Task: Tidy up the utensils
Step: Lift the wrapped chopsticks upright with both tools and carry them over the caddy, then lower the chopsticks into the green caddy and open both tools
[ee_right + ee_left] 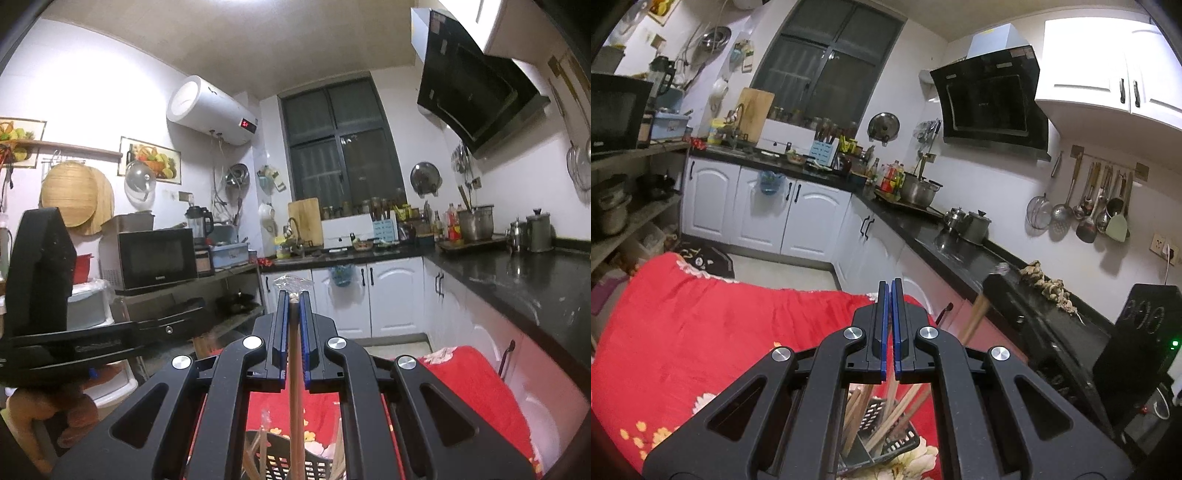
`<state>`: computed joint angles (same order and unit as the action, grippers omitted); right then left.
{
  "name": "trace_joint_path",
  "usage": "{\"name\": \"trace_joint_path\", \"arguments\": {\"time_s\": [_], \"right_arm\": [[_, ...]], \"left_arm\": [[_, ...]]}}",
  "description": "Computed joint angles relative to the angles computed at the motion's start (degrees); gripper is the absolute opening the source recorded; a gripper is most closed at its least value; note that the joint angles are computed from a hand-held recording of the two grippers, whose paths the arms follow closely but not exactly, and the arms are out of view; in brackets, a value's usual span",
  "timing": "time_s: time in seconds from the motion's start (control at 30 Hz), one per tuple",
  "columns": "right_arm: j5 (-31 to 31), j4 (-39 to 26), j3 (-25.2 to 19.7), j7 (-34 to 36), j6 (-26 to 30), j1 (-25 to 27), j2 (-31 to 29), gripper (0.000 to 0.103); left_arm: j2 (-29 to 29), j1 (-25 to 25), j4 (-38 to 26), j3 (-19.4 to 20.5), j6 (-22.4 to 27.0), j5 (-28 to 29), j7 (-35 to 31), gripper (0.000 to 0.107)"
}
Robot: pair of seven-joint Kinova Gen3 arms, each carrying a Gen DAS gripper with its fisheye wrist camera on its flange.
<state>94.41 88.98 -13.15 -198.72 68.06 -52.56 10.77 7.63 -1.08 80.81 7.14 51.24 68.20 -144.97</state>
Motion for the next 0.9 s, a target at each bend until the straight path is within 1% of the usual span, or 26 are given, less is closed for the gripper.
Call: {"name": "trace_joint_path", "arguments": {"time_s": [0.07, 0.17, 0.27, 0.47, 0.53, 0.6, 0.63, 0.67, 0.73, 0.77, 0.8, 0.83, 0.9], "right_arm": [[-0.54, 0.77, 0.13, -1.34, -1.88, 0.83, -0.14, 0.006], [-0.98, 1.36, 0.17, -2.01, -2.56, 1.23, 0.17, 0.006], [-1.3, 2.56, 0.19, -3.21, -4.62, 1.97, -0.2, 0.006], [-2.82, 3.64, 0.35, -3.12, -9.2, 4.05, -0.6, 0.007], [-4.49, 3.38, 0.29, -1.89, -10.33, 4.56, -0.62, 0.007], [-6.15, 3.26, 0.25, -1.4, -11.02, 4.8, -0.74, 0.012], [-7.13, 3.27, 0.26, -1.27, -11.82, 5.05, -0.99, 0.02], [-7.67, 3.42, 0.25, -1.61, -12.15, 5.1, -1.25, 0.021], [-7.78, 4.11, -0.02, -2.06, -11.11, 4.58, -1.65, 0.021], [-7.97, 4.27, -0.28, -1.88, -9.96, 4.12, -1.72, 0.024], [-8.19, 4.62, -0.6, -2.22, -8.37, 3.51, -1.82, 0.027], [-8.51, 5.04, -0.94, -3.03, -6.65, 2.87, -1.98, 0.03], [-9.63, 5.95, -1.55, -4.29, -4.91, 2.23, -2.7, 0.033]], "left_arm": [[-0.11, 0.42, 0.77, 0.1, -0.91, -0.63, -0.31, 0.0], [0.18, 0.76, 1.58, 0.19, -1.29, -1.27, -0.01, 0.0], [0.38, 0.99, 2.58, 0.27, -1.99, -1.89, 0.59, 0.0], [-0.48, 1.09, 5.41, 0.16, -4.34, -1.19, -0.76, 0.0], [-0.67, 1.33, 5.61, 0.03, -4.69, -1.51, -0.67, 0.0], [-1.48, 1.64, 6.82, -0.13, -6.11, -1.94, -0.94, 0.001], [-1.76, 1.62, 7.34, -0.29, -6.26, -1.71, -1.13, 0.001], [-1.94, 1.42, 7.72, -0.58, -5.72, -1.62, -1.04, 0.001], [-2.62, 1.38, 8.88, -0.98, -6.06, -1.34, -1.47, 0.002], [-3.08, 1.17, 9.64, -1.34, -5.92, -1.01, -1.89, 0.008], [-3.33, 1.04, 10.12, -1.63, -5.58, -0.58, -2.19, 0.017], [-3.68, 0.97, 10.46, -1.97, -5.2, -0.95, -1.82, 0.022], [-4.47, 0.93, 11.33, -2.49, -4.87, -1.18, -2.39, 0.027]]}}
